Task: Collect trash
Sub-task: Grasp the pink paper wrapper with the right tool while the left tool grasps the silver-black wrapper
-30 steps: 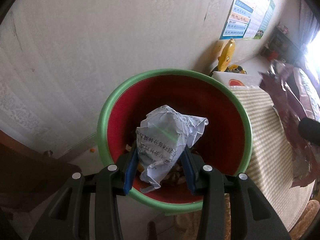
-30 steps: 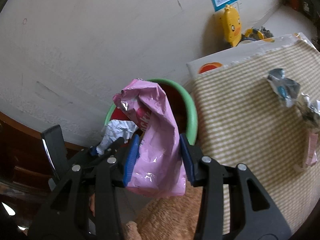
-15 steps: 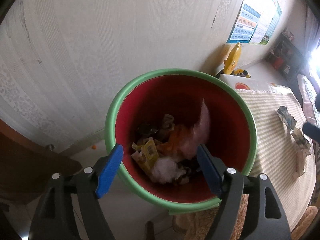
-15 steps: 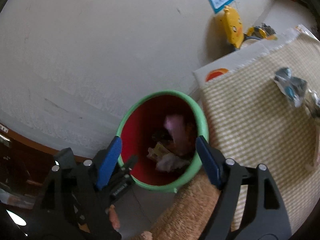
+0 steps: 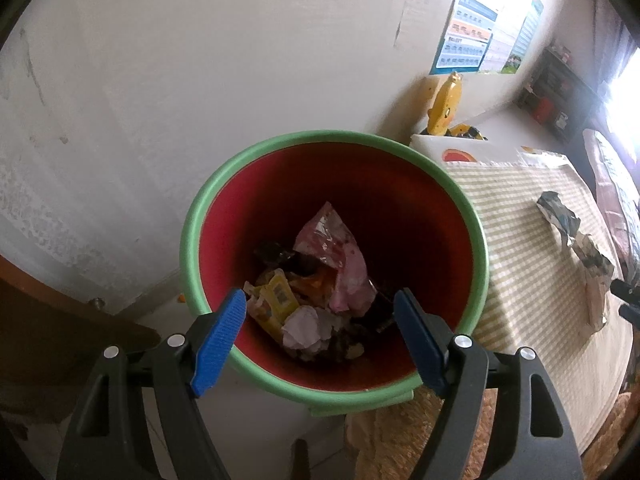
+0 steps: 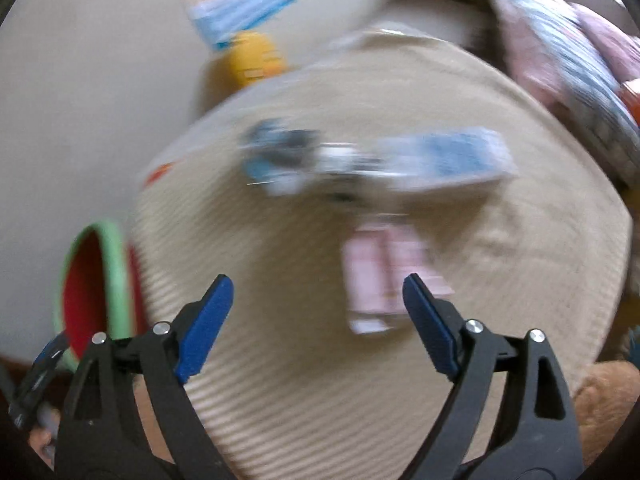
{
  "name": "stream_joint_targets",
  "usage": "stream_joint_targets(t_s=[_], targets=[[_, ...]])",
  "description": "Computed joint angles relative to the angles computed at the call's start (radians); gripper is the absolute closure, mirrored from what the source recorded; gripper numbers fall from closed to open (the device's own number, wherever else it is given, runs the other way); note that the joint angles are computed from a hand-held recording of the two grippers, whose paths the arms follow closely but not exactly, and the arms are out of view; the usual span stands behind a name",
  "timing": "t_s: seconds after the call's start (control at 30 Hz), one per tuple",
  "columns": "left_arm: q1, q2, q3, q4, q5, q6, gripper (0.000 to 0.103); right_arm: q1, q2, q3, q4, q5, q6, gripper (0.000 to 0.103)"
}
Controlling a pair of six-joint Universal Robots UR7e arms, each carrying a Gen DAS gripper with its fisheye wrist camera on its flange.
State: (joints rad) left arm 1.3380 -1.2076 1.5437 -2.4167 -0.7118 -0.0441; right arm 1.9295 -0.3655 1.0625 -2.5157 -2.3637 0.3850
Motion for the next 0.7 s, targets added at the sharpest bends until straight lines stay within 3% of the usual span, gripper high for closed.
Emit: stream_joint_targets(t_s=[0.17,0.4,0.47,0.5,0.63,0.67,0.7], targets=[[-0.017,0.003,0.006,0.029,-0.005,-0.010,0.030,-0.044,-0.026,0.029,0.049,0.014,0.013,0.017],[-0.069,0.003,0.029,0.039,-0.030,0.011,0.030,-0.063,0.030,-0.052,0.075,0.067,-0.083,0.017],[-0.089,0.007,0.033,0.044,-0.037,0.016,0.030,-0.067,0.034,-0.062,0.085,0.093,-0.103,0.030],[-0.098,0.010,0.035,0.046,-0.044,0.018,0.030,-0.069,0.029,-0.060,0.094,0.115,-0.099,0.041],[-0.128,0.030,0.028,0.053,-0.068,0.031,0.030,-0.066,-0.041,0.056,0.004,0.175,-0.103,0.049],[-0.137,0.040,0.022,0.057,-0.077,0.037,0.030,-0.064,-0.071,0.103,-0.021,0.191,-0.107,0.062],[-0.146,0.050,0.016,0.062,-0.090,0.042,0.030,-0.060,-0.098,0.149,-0.047,0.196,-0.108,0.064]])
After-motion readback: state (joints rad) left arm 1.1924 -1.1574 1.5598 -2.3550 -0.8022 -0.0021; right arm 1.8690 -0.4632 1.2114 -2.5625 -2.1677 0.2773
